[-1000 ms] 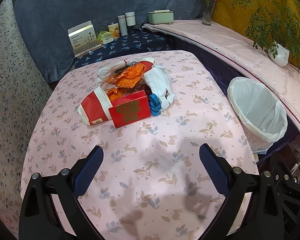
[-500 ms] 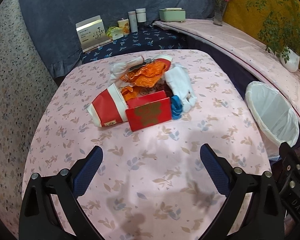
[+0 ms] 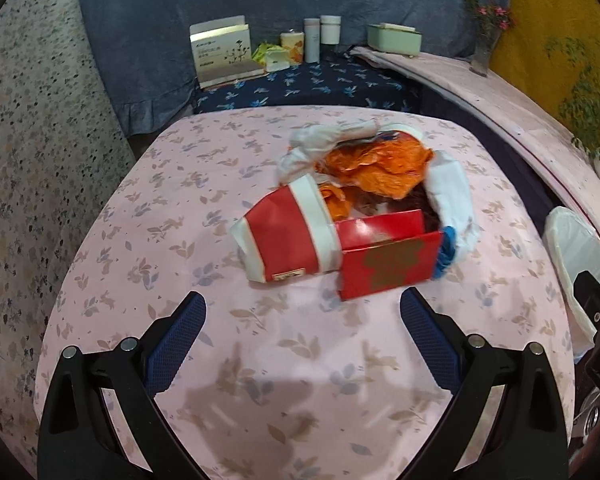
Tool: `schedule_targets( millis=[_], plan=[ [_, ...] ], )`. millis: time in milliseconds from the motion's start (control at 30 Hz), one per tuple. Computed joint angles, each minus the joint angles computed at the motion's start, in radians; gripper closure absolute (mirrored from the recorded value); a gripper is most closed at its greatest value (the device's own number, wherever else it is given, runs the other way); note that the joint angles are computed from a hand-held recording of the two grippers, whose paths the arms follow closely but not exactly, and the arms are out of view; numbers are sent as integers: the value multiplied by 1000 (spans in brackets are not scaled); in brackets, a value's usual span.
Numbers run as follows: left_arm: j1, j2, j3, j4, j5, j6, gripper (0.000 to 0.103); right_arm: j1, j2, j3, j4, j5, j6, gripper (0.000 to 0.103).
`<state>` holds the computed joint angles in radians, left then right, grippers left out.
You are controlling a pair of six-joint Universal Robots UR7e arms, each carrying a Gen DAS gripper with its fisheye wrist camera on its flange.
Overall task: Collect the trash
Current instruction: 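Grasp the red-and-white paper cup with the left tool while the right tool grasps a white glove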
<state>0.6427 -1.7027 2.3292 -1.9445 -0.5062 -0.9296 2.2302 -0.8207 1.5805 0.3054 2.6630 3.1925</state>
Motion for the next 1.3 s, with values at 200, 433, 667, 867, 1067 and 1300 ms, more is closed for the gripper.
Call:
schedule_targets(
  millis=[200,433,667,867,1067,1300],
  plan=[
    [86,19,-30,-38,-12,90,9,-26,79,-77,27,-58,10,7],
    [183,45,-58,-212,-55,196,9,-51,153,-162,51,-95,15,7],
    [250,125,-103,-391,-62,266,8,-82,214,-265,70,-126,-12,7],
    [294,200,-154,-422,-93,267,7,-113,270,-351,99,-151,-26,7],
    [342,233,-187,-407,-137,248,7,-144,302,-396,140,-200,10,21],
    [359,237,-191,-408,-177,273,18,-166,306,-398,179,-267,50,59]
  ],
)
